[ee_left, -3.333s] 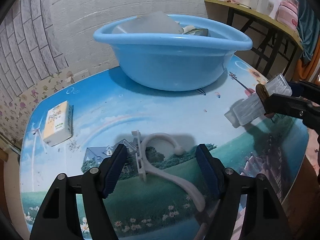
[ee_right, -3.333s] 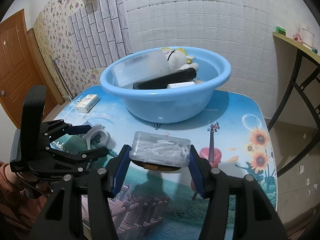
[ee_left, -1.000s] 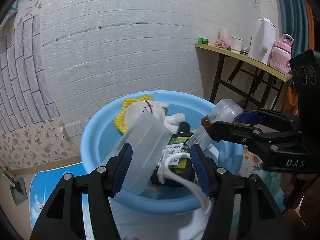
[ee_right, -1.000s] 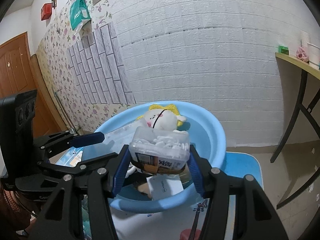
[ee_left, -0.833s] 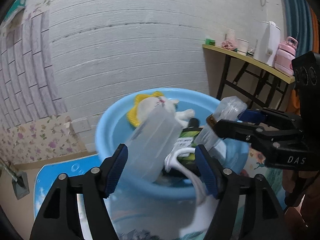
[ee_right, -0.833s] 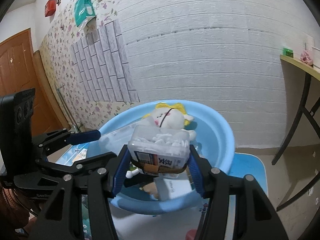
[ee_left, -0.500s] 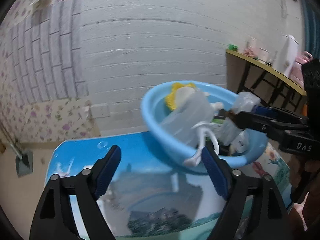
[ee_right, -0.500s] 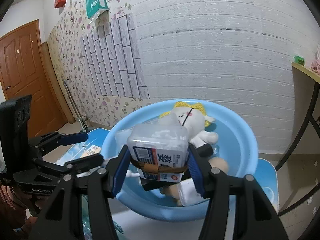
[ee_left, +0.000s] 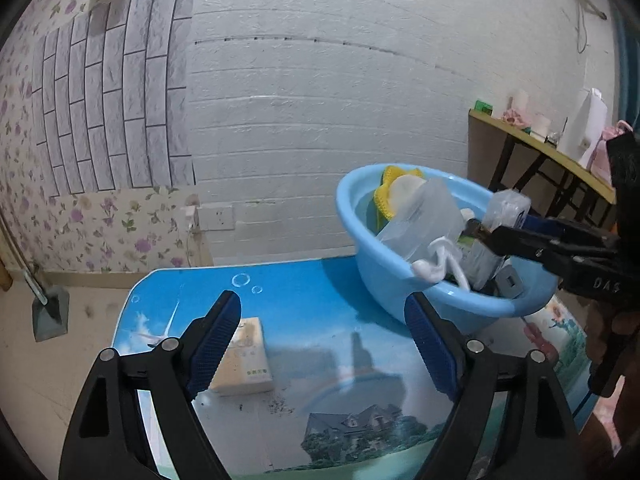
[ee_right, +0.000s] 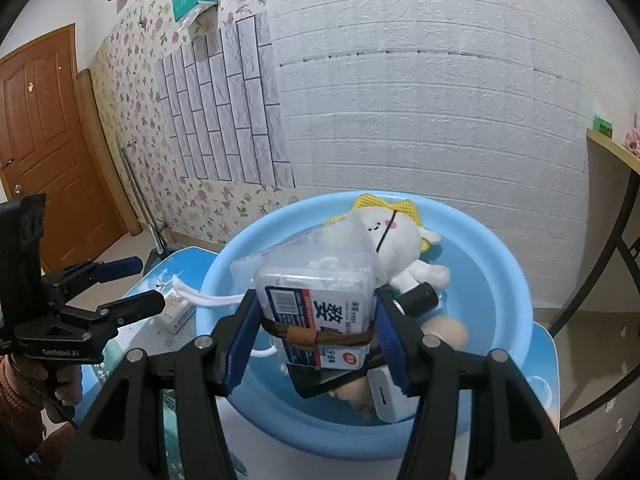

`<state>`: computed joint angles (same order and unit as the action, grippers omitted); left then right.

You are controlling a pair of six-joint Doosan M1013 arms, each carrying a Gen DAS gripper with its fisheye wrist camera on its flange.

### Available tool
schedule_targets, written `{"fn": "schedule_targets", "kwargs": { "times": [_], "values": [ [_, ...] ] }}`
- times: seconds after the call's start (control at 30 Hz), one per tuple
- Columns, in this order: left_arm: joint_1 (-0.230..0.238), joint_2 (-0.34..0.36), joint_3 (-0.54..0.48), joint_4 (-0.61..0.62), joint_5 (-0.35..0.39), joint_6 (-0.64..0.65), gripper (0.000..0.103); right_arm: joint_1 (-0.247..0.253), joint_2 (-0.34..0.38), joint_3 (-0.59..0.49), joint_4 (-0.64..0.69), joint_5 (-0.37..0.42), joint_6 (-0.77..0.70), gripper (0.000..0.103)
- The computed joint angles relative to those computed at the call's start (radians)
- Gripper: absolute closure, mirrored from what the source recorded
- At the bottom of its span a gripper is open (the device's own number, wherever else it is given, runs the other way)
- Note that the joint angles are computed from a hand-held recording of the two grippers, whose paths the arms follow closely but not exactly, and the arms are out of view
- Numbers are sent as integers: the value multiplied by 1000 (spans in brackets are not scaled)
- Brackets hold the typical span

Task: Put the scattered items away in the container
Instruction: 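Grasp the Face tissue pack with the left tool while the right tool holds the swab pack over the basin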

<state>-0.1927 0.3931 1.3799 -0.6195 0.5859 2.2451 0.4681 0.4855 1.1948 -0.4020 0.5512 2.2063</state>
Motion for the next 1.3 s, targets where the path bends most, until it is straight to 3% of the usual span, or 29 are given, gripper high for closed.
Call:
{"fn": "schedule_targets", "kwargs": {
  "times": [0.23, 0.43, 0.6, 0.67, 0.7, 0.73, 0.87, 1.13, 1.3],
  "values": [
    [3, 49, -48, 230, 88, -222, 18, 6, 10, -15, -18, 18, 5, 46],
    [6, 75, -81, 314, 127, -318, 18, 8, 16, -24, -25, 24, 6, 46],
    [6, 101, -111, 314, 184, -321, 20, 4, 9, -13, 1, 5, -17, 46],
    [1, 93, -97, 347, 155, -334, 36, 2, 4, -5, 11, -3, -16, 46],
    [0, 91, -93, 359, 146, -338, 52, 1, 2, -2, 10, -4, -10, 46],
    [1, 90, -92, 366, 140, -344, 59, 1, 2, -2, 14, -3, -8, 44],
    [13, 94, -100, 314, 160, -314, 60, -5, 14, -20, 69, 38, -34, 42],
    [-9, 99, -102, 415, 150, -353, 55, -2, 11, -13, 70, 39, -23, 41],
    [-6, 111, -116, 400, 173, -360, 56, 2, 10, -14, 41, 44, -5, 41]
  ]
}}
